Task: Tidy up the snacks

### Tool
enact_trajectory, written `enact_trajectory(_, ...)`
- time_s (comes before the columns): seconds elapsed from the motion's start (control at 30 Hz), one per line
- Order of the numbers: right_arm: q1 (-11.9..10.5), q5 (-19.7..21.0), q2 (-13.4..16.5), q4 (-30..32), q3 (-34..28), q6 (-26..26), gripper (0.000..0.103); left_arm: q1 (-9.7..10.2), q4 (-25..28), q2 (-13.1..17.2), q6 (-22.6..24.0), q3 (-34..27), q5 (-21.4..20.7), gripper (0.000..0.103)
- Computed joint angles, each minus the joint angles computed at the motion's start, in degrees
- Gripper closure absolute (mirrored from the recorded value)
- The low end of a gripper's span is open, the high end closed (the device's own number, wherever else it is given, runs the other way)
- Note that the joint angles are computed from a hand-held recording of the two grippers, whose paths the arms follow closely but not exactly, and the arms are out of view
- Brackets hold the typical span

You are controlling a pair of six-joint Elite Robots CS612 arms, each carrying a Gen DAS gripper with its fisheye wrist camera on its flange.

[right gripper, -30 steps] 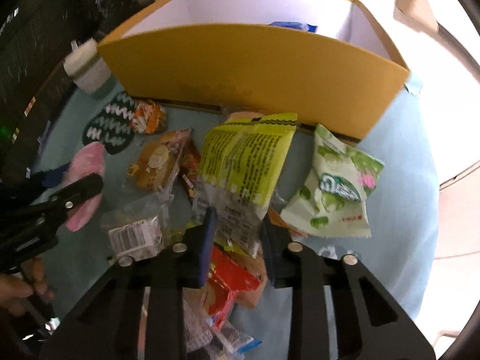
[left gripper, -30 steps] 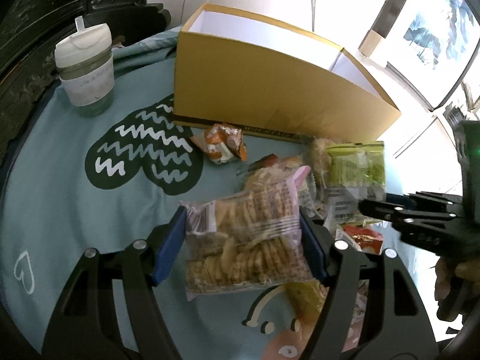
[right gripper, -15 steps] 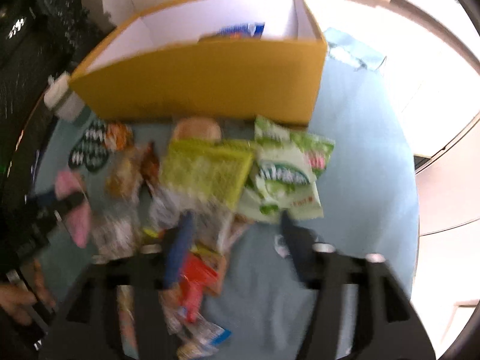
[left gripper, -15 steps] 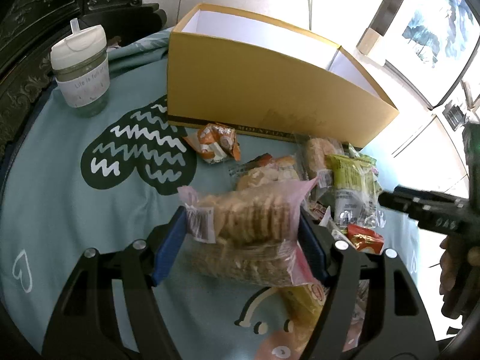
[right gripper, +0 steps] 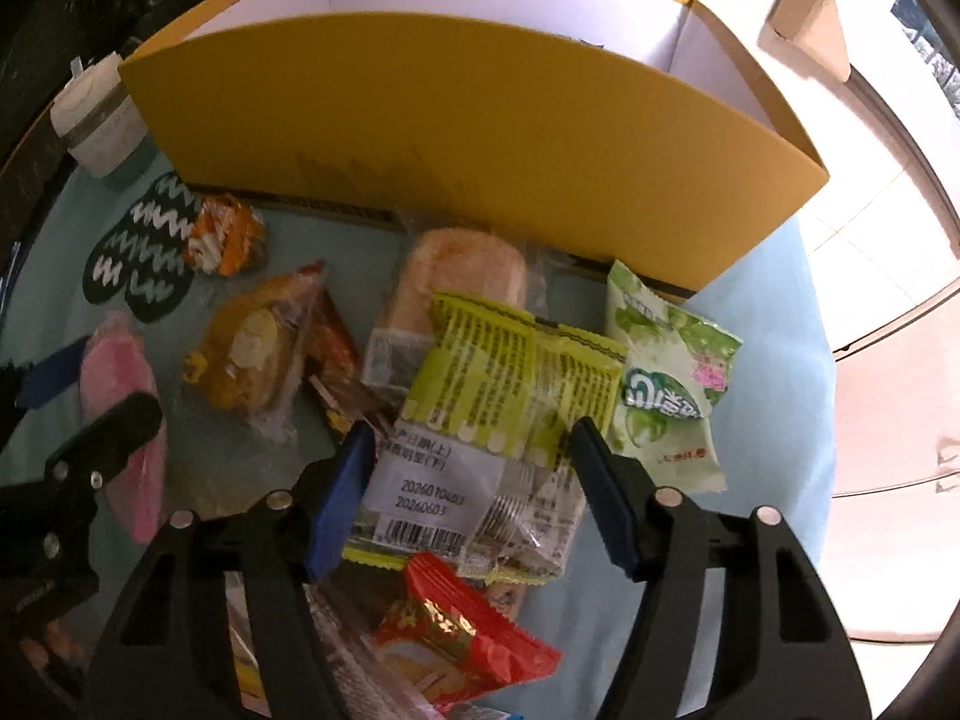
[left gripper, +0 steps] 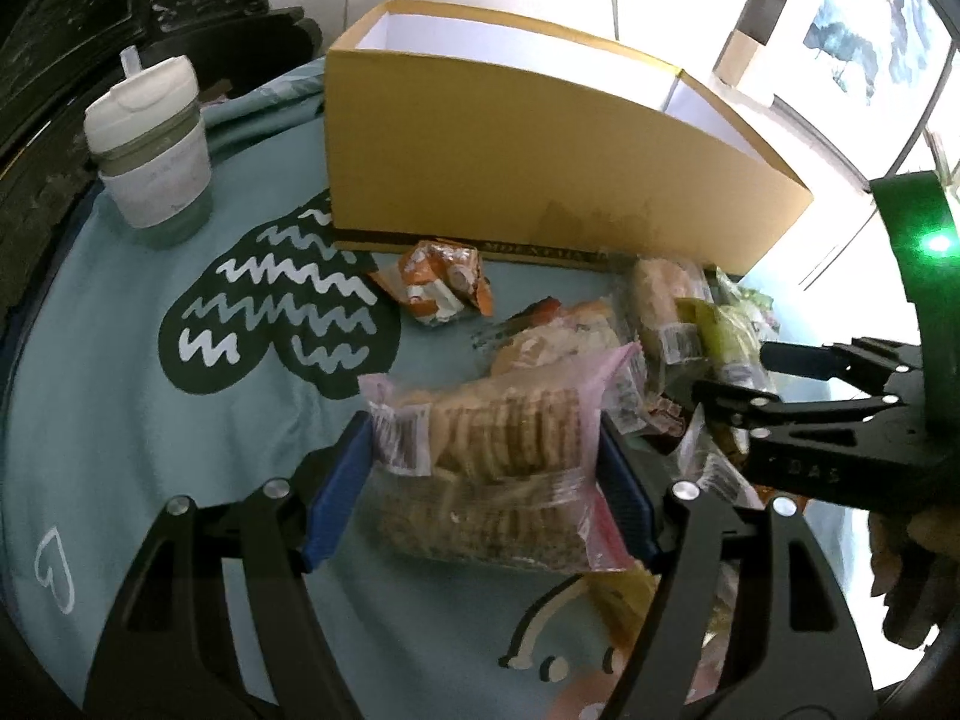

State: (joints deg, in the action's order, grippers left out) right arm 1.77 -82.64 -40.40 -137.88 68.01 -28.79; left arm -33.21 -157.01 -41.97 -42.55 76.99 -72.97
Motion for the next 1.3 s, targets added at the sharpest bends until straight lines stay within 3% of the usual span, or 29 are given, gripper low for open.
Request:
enact_trajectory(0.13,-1.5,2.1,0.0,3.3,-0.7,1.5,0.043,0.52,1.8,0.7,-2.5,-0.6,-2.7,0.016)
enact_trajectory(0.37,-3.2,4.2,0.4,4.4,-1.1,6.4,0.036,0.75,2.8,1.4,-3.3,-1.4,-3.0,0.015)
enact_trajectory(0.5,-3.2,4.0,0.5,5.4,-1.4,5.5,0.036,1.23,2.9,1.7,-4.3,-1.6,-5.6,0.014)
enact_trajectory(0.7,-3.9,7.8,-0.6,5.4,0.0,2.7,0.057,1.16,-0.8,1.2,-1.3,0.3,-6.6,0.028)
enact_trajectory(0.87,-5.2,14.4,-0.9,8.8,-0.5,4.0,0.06,1.02,-3.0,0.4,-1.4,1.8,-6.7,0.029)
enact_trajectory(1.03,-6.3,16.4,-1.0,9.9,-0.3,1.0,0.052,1.11,-1.9,0.5,-2.4,1.7,-7.8,0.029)
enact_trajectory(1.1,-6.4,15.5,-1.7,6.9,1.0,-0.2,0.035,1.27,-1.2,1.0,-2.5,0.5,-8.1,0.028)
enact_trajectory(1.3,-6.6,15.0,-0.3,10.3,-1.2,-0.1,0.034,1.43,-0.3,1.3,-2.6,-0.2,-8.6,0.028)
